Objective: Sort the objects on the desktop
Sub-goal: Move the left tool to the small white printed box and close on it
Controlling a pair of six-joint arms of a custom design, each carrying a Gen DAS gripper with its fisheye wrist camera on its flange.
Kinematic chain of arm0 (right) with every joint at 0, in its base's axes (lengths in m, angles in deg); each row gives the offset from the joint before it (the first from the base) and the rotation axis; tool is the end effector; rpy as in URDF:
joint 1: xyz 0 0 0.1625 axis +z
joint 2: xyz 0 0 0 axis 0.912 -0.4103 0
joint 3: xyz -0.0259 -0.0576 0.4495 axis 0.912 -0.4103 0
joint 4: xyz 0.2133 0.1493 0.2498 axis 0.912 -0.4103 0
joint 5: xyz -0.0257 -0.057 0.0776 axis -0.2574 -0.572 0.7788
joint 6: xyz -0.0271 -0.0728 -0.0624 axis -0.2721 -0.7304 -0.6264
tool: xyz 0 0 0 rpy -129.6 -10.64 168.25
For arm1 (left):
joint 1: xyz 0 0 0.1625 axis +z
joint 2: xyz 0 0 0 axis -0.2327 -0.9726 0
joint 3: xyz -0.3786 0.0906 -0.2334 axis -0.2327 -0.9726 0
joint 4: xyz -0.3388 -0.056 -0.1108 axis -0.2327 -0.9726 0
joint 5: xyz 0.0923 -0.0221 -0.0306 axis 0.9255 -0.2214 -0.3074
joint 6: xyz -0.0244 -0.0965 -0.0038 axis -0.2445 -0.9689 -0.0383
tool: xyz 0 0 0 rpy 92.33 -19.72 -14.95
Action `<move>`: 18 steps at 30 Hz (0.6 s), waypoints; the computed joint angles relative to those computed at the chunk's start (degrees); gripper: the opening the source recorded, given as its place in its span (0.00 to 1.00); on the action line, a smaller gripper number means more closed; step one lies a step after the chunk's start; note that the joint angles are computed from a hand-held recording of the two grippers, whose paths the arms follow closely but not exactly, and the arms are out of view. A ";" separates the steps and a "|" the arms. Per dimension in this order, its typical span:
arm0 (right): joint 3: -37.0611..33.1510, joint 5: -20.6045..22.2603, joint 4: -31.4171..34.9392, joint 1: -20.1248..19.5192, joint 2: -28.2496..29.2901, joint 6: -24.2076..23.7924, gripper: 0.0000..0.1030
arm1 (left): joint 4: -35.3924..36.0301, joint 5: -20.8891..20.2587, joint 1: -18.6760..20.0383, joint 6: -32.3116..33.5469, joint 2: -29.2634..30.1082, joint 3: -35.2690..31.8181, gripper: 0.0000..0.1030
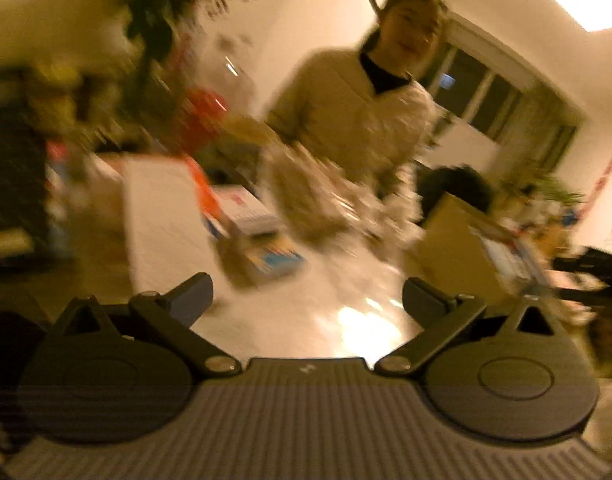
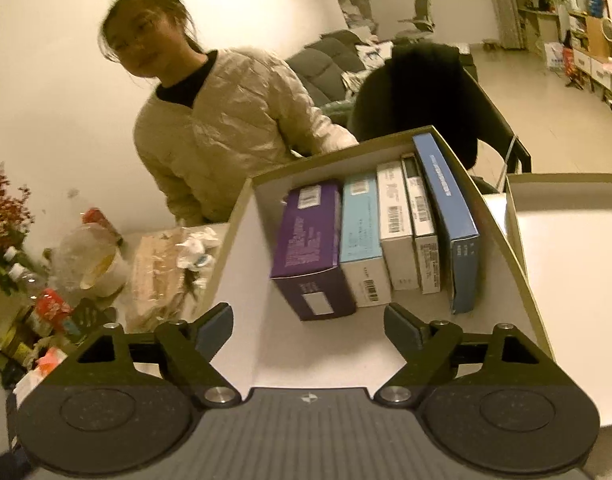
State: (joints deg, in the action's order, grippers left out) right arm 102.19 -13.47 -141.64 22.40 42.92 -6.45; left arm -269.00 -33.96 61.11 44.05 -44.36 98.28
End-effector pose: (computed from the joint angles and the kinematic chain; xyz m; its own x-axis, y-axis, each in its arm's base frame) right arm 0.0890 -0.8215 0.3794 -0.9120 -0.1043 0.3968 -0.3551 0.6853 -0.6359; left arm -0.2700 -0.6200 -0.0051 -0.8954 -0.2115 -0.3919 0.2792 0.4188 -0.8641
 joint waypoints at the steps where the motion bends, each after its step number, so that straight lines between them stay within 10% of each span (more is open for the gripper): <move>1: 1.71 0.81 -1.03 -0.02 -0.86 -0.28 0.85 | -0.91 3.19 -0.36 2.47 0.86 -1.42 1.00; 6: 10.89 5.97 -6.81 -0.38 -5.08 -0.98 0.88 | -3.55 13.86 -0.43 10.84 4.06 -7.38 1.00; 18: 23.22 12.05 -13.59 -0.41 -9.10 -3.09 0.92 | 0.41 18.26 1.32 12.91 7.97 -13.92 0.93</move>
